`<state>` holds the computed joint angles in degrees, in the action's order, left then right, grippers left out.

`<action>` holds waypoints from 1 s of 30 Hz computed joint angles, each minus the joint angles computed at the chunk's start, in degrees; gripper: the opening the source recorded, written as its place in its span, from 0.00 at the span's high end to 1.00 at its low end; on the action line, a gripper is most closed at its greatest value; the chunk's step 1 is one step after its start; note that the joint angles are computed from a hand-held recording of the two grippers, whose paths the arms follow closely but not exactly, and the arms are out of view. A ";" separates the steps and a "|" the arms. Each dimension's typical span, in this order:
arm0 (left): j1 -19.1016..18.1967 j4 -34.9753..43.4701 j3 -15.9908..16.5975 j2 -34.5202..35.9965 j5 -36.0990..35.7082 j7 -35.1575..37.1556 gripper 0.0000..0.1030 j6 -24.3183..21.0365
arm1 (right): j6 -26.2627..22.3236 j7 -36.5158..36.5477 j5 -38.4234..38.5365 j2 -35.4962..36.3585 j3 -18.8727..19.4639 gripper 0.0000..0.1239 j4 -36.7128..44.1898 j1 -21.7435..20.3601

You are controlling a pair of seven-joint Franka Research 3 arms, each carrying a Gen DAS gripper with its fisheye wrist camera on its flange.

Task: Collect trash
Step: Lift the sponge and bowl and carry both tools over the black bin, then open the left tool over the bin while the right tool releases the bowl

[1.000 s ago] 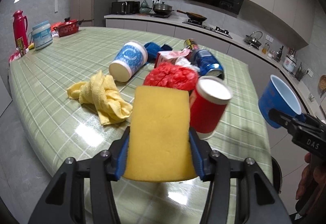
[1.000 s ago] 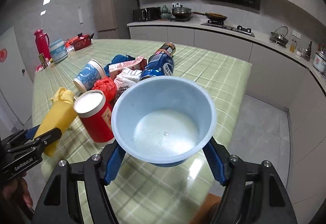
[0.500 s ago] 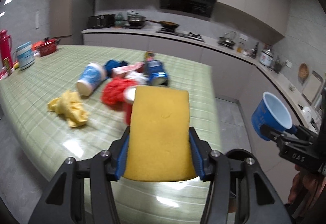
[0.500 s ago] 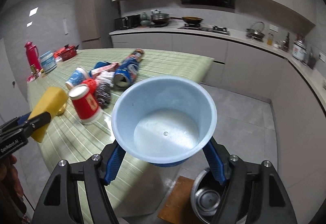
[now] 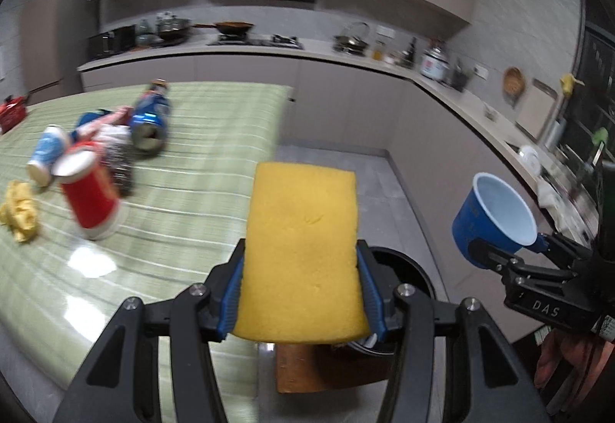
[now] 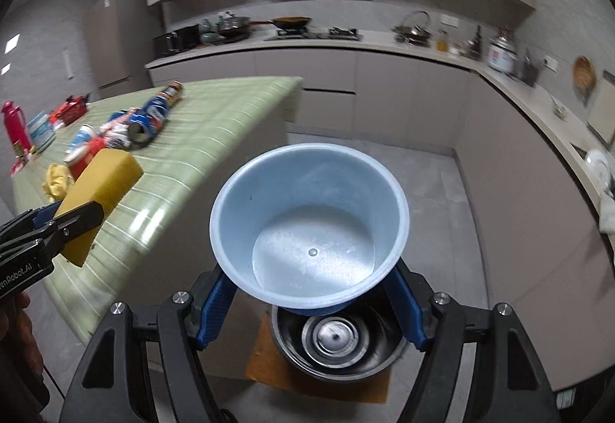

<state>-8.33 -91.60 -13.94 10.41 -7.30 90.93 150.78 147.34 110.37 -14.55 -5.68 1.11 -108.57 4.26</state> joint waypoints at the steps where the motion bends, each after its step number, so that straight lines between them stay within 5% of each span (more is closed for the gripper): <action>1: -0.33 0.25 -0.41 0.48 -0.15 0.29 0.48 -0.30 | -0.06 -0.18 -0.08 -0.34 -0.29 0.40 -0.87 -0.26; 14: -5.17 6.31 -2.68 9.44 2.60 -2.57 0.48 -6.19 | 2.17 -7.91 3.47 1.00 -2.47 0.40 -8.92 -2.64; 23: -8.14 14.78 -2.74 18.30 6.00 -5.85 0.48 -12.22 | 3.01 -18.78 11.48 8.75 -4.19 0.40 -7.36 -2.80; 25: -8.28 16.62 -3.26 20.58 5.64 -5.60 0.45 -13.45 | 3.09 -21.89 13.87 10.66 -4.48 0.40 -6.56 -2.98; 27: -8.64 19.77 -3.59 23.58 5.19 -5.28 0.31 -16.53 | 2.59 -27.35 18.30 12.91 -4.36 0.39 -5.29 -3.44; 30: -9.46 19.11 -2.08 23.69 6.82 -8.18 0.23 -16.74 | -0.48 -24.24 13.39 15.79 -6.37 0.33 -3.55 -2.61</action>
